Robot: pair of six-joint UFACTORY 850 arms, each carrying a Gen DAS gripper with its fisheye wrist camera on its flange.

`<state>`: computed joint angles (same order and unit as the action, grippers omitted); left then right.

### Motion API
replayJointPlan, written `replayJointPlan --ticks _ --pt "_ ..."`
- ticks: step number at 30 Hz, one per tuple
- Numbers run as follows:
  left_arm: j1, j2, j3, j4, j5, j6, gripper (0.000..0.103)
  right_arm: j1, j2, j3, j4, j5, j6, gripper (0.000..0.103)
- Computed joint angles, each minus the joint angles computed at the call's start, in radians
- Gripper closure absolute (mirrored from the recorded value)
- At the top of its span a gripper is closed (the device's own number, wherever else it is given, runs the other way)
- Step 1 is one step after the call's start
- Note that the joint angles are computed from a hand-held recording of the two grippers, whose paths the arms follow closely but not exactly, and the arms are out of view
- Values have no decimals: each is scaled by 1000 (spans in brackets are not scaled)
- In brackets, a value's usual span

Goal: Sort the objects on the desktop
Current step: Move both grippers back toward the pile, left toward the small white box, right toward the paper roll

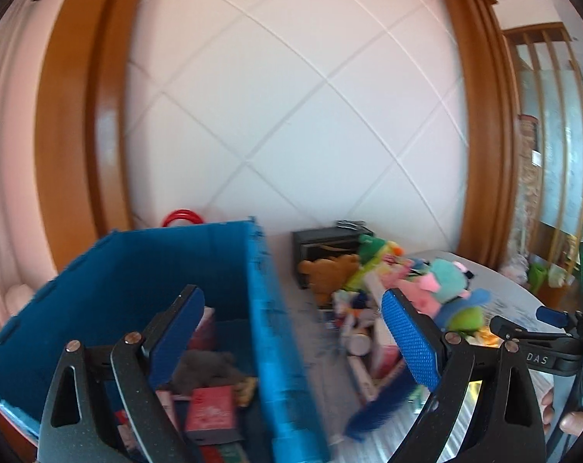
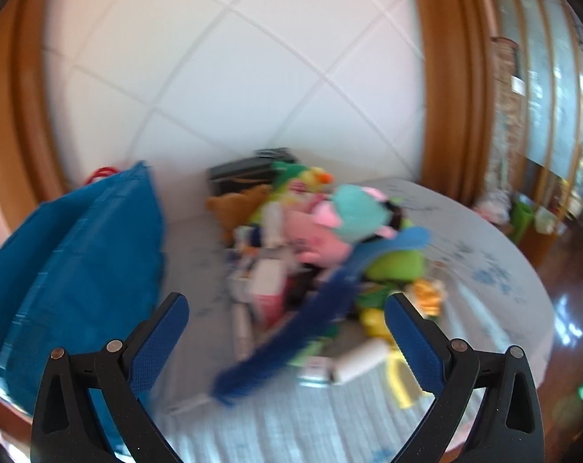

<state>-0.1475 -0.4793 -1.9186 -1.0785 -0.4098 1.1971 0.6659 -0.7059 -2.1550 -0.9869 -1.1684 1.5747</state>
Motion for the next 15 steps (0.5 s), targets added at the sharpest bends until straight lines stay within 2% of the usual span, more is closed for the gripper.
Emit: replayJointPlan --ticks 6,11,15 --pt "-122 -50 -39 221 -5 -227 8 -82 250 414 -19 134 86 0" --pt "-221 -169 -128 561 -47 -609 8 -203 368 620 92 314 -28 0" --pt "-290 -279 -197 871 -124 -952 8 -304 420 754 199 446 -147 0"
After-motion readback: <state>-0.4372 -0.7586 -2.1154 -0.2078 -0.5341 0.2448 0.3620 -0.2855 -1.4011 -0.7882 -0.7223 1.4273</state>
